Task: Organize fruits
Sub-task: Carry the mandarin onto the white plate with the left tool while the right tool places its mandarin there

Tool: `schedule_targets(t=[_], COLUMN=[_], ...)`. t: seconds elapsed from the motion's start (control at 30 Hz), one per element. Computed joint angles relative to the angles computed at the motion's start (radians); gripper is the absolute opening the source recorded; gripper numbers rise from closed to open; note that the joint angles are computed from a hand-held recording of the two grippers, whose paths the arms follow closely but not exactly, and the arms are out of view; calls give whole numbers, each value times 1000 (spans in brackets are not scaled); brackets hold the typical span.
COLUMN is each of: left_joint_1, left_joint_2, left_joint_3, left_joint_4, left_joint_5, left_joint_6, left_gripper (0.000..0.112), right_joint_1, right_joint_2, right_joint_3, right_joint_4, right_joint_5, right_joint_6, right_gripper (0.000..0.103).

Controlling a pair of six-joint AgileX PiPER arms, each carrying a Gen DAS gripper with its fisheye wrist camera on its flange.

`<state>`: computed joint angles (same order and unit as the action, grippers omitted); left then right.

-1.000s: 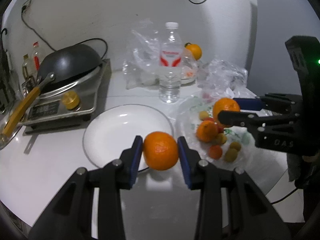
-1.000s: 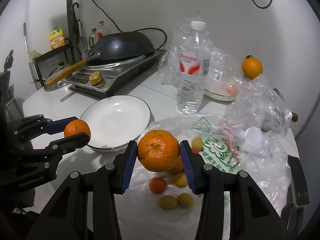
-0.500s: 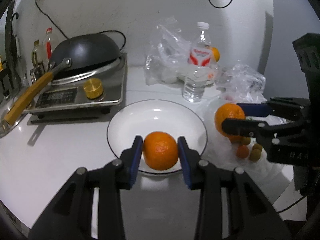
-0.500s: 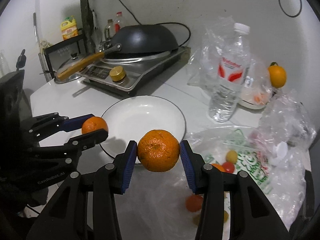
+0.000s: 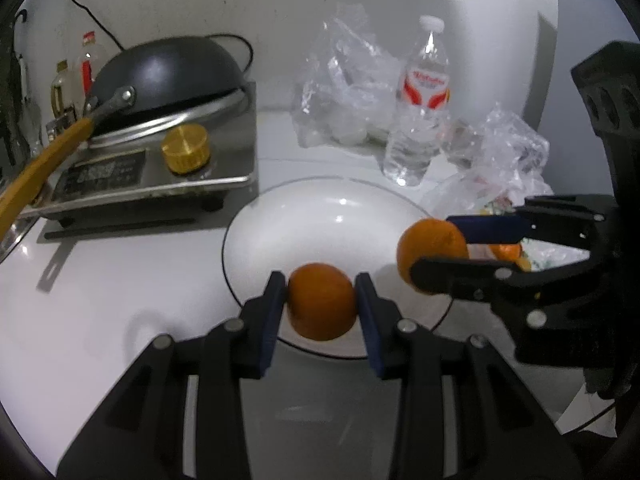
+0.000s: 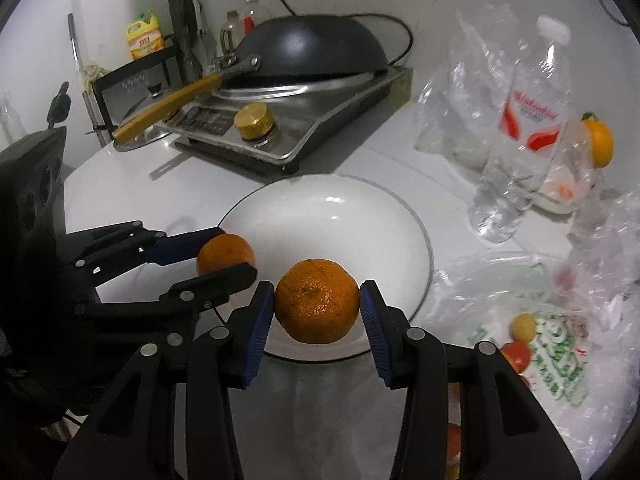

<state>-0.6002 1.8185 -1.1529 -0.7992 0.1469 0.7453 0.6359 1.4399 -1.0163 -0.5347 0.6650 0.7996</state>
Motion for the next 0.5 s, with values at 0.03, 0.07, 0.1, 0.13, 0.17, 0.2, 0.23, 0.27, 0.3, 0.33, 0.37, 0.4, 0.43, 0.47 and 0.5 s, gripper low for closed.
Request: schedule_targets(t=[0.03,0.07,0.1,0.13,0.17,0.2,0.23,0.27,0.3,0.33,0.37,0.4,0.43,0.47,0.5], left_joint_1=[3,4,4,12,19,29,32,33,38,44,49,54,59,59,60], left_joint_2=[6,13,20,30,34,39,39,35,32,27,22,20,16,9,2], left_joint_3=[-5,-13,-23,-37,-44,-48,-46,-40,-34,-26,-20,-21,-19,-12,-5], left_joint_4=[0,32,88,104,87,33,18,-1,-52,-114,-161,-187,-203,-200,-212], left_joint_5=[4,10,17,35,49,63,62,55,53,55,58,65,69,58,51], left_joint_6=[3,-29,-95,-131,-127,-87,-81,-65,-17,41,83,102,112,108,117], left_gripper=[37,37,37,37,37,38,38,38,38,38,38,38,39,39,39], right_joint_1=[-7,-14,-28,-37,-49,-57,-54,-53,-55,-58,-58,-57,-57,-56,-52], right_joint_2=[10,16,21,21,20,23,26,29,29,33,36,38,44,48,53], right_joint_3=[-3,-5,-5,-2,5,10,9,11,14,13,12,11,5,2,-3], right_joint_4=[9,23,54,75,106,122,119,118,124,131,132,134,142,144,141], right_joint_5=[-7,-15,-32,-44,-61,-70,-68,-70,-74,-80,-82,-83,-85,-85,-84], right_joint_6=[-7,-16,-31,-39,-52,-55,-47,-44,-48,-51,-50,-52,-64,-69,-70], right_gripper=[47,47,47,47,47,47,47,47,47,47,47,47,47,47,47])
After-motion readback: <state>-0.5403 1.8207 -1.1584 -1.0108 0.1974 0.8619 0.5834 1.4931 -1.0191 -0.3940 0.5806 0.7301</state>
